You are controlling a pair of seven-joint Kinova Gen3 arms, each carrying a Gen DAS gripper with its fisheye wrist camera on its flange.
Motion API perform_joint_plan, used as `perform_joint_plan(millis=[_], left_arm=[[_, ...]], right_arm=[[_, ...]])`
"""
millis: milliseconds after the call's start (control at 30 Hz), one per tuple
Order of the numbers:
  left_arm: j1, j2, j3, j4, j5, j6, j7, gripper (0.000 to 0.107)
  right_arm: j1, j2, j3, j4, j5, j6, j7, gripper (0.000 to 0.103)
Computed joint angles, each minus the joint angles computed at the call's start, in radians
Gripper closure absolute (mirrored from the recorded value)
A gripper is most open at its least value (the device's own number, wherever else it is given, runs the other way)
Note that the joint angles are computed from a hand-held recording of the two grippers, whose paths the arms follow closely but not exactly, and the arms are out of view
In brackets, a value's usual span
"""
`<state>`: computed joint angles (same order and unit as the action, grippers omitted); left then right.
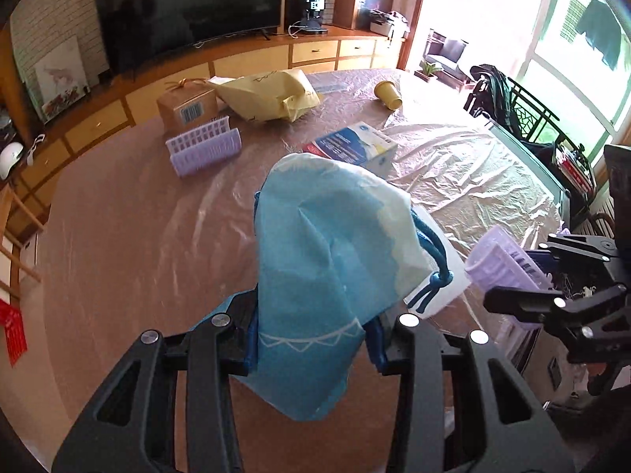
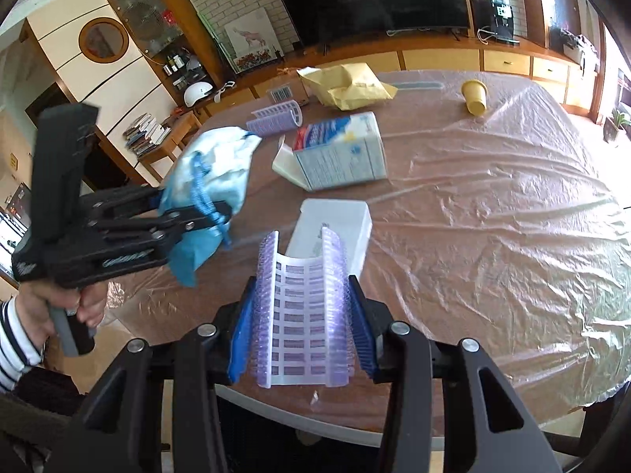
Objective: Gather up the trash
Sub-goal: 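Carry the blue bag and lavender rack over the bin with both tools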
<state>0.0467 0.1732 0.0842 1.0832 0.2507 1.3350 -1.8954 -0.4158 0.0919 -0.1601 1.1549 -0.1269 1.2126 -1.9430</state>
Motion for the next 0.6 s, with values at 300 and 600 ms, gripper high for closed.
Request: perform_joint_plan(millis=[300, 600], left_arm=[[0.011, -0.1, -0.012, 0.125, 0.003, -0.038, 0.079, 0.065], [0.018, -0.179, -0.022, 0.204, 0.02, -0.043, 0.097, 0.065]], right_arm=[[0.028, -0.02, 0.005, 0.014, -0.055, 0.013, 0.068, 0.061], [0.04, -0.051, 0.004, 0.025, -0.104, 0.04, 0.134, 0.061]])
